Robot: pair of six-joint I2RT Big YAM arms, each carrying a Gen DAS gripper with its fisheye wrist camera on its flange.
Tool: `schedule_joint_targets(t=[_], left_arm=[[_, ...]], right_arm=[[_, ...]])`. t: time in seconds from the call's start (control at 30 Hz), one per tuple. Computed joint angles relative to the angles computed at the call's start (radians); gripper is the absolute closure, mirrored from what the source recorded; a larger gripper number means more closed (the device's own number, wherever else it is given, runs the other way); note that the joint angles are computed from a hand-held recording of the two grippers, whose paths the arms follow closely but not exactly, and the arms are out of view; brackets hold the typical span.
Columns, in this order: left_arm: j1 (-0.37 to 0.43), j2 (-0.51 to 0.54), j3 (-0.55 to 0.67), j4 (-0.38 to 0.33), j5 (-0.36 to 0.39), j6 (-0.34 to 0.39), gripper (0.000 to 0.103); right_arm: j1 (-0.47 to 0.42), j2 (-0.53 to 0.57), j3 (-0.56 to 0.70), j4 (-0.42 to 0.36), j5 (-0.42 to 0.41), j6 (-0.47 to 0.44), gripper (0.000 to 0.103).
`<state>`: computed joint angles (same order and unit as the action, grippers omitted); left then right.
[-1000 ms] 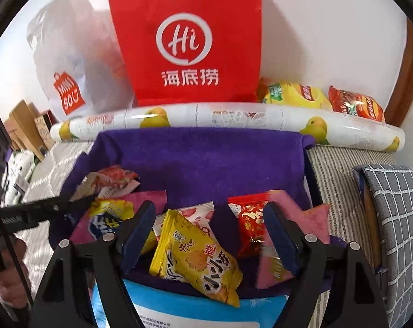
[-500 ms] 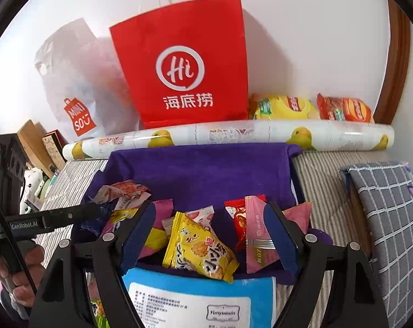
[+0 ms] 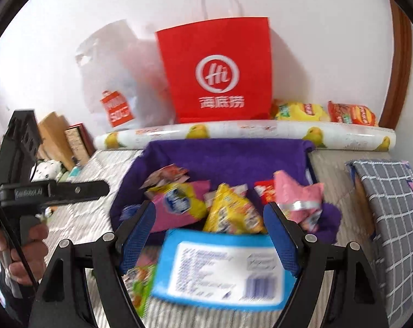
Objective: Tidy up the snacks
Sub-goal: 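Lift both tools away from the purple towel toward the green bag and pink pastry, then grasp the green snack bag with the right tool while the left tool nears the pink pastry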
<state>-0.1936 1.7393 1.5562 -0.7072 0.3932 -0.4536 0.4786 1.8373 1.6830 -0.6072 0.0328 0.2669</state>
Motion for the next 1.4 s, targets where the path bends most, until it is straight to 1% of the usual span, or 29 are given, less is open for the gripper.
schedule_joint_targets(t=[0.07, 0.17, 0.23, 0.33, 0.5, 0.63, 0.77, 0.87, 0.9, 0.97, 1.0, 1.2, 1.4], left_arm=[[0.002, -0.025, -0.025, -0.003, -0.012, 0.000, 0.031], [0.007, -0.055, -0.060, -0.010, -0.018, -0.003, 0.031], [0.013, -0.076, -0.083, -0.014, -0.027, -0.002, 0.031], [0.026, -0.115, -0.125, -0.017, -0.046, -0.003, 0.031], [0.055, -0.167, -0.190, -0.017, -0.053, -0.004, 0.031], [0.077, -0.203, -0.235, -0.016, -0.058, 0.003, 0.031], [0.097, -0.231, -0.274, -0.013, -0.051, 0.005, 0.031], [0.102, -0.243, -0.292, -0.011, -0.053, 0.003, 0.031], [0.103, -0.246, -0.295, -0.011, -0.052, 0.004, 0.031], [0.100, -0.253, -0.303, -0.012, -0.055, 0.005, 0.031], [0.098, -0.258, -0.307, -0.012, -0.057, 0.007, 0.031], [0.076, -0.278, -0.325, -0.017, -0.074, 0.010, 0.031], [0.035, -0.281, -0.339, -0.014, -0.110, 0.007, 0.031]], right_arm=[[0.015, -0.015, -0.025, 0.008, -0.019, -0.002, 0.022], [0.047, -0.031, -0.059, 0.013, -0.071, -0.030, 0.022], [0.068, -0.042, -0.083, 0.028, -0.076, -0.044, 0.022], [0.107, -0.041, -0.096, 0.028, -0.092, -0.086, 0.022], [0.158, -0.017, -0.104, 0.024, -0.078, -0.144, 0.022], [0.204, 0.029, -0.080, -0.018, 0.073, -0.186, 0.022], [0.234, 0.055, -0.079, -0.011, 0.223, -0.222, 0.022], [0.245, 0.070, -0.076, -0.014, 0.269, -0.253, 0.023], [0.247, 0.074, -0.076, -0.009, 0.278, -0.261, 0.025], [0.250, 0.081, -0.077, -0.007, 0.299, -0.268, 0.034], [0.251, 0.086, -0.073, -0.017, 0.312, -0.269, 0.041], [0.247, 0.038, -0.129, 0.030, 0.281, -0.266, 0.043], [0.232, -0.086, -0.266, 0.128, 0.181, -0.198, 0.043]])
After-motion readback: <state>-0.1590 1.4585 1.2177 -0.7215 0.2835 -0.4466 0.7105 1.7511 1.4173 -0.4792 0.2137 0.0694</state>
